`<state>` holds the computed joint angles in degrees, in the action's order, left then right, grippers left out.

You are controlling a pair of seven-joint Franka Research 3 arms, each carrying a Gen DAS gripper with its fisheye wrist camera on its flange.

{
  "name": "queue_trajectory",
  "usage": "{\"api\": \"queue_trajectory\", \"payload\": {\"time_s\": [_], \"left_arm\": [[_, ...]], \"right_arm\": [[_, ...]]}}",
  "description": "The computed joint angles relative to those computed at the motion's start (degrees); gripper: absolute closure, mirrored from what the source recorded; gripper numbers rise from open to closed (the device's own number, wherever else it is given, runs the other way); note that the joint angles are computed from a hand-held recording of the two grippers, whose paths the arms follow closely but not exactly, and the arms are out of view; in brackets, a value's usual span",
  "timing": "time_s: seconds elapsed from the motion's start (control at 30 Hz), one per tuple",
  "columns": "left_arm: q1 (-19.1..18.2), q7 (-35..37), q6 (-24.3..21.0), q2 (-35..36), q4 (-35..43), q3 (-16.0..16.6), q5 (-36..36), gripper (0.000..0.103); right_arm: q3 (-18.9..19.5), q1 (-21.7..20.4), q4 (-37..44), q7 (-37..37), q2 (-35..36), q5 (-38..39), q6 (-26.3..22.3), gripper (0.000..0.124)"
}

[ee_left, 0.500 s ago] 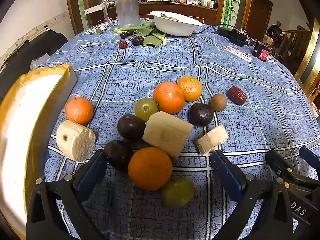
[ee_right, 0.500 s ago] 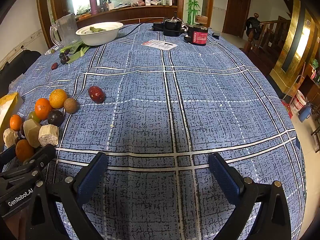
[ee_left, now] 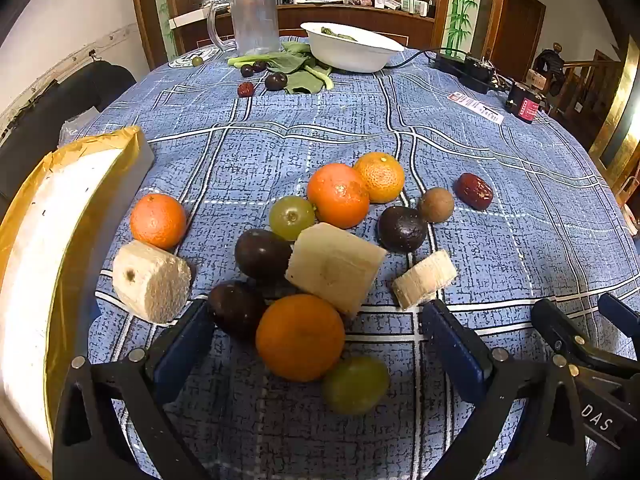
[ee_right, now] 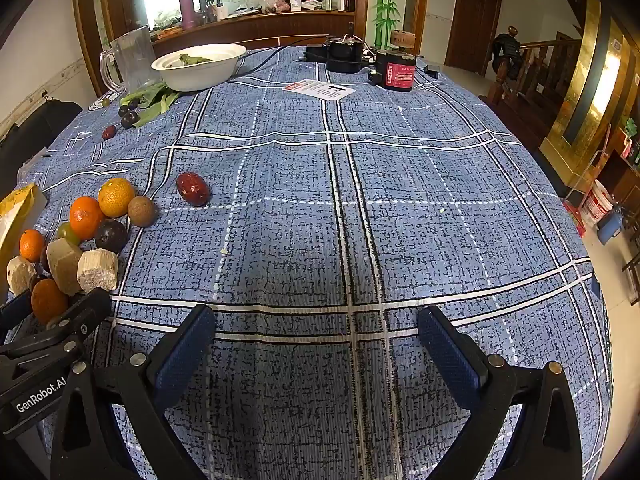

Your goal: Organize fruits

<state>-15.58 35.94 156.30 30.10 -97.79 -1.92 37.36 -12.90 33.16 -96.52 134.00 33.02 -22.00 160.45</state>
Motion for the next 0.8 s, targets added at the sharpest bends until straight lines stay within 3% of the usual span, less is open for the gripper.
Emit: {"api": "queue_trajectory", "payload": {"time_s": [0.4, 0.63, 0.8], "left_arm": [[0.31, 0.88, 0.09, -0.13, -0.20, -0.34, -0.41, 0.000], [4.71, 13.31, 0.48, -1.17, -1.97, -5.00, -7.06, 0.000], [2.56, 12.55, 3.02, -3.09, -5.14, -2.58, -5.85, 0.000]], "right_arm": [[0.08, -0.04, 0.17, -0.22, 0.07, 0.31, -0.09, 0.022], [2.81, -2.53, 2.33, -4.25, 0.54, 3.79, -3.51, 0.022], [1.62, -1.25, 2.09, -2.23, 0.67, 2.87, -3.19, 0.022]]}}
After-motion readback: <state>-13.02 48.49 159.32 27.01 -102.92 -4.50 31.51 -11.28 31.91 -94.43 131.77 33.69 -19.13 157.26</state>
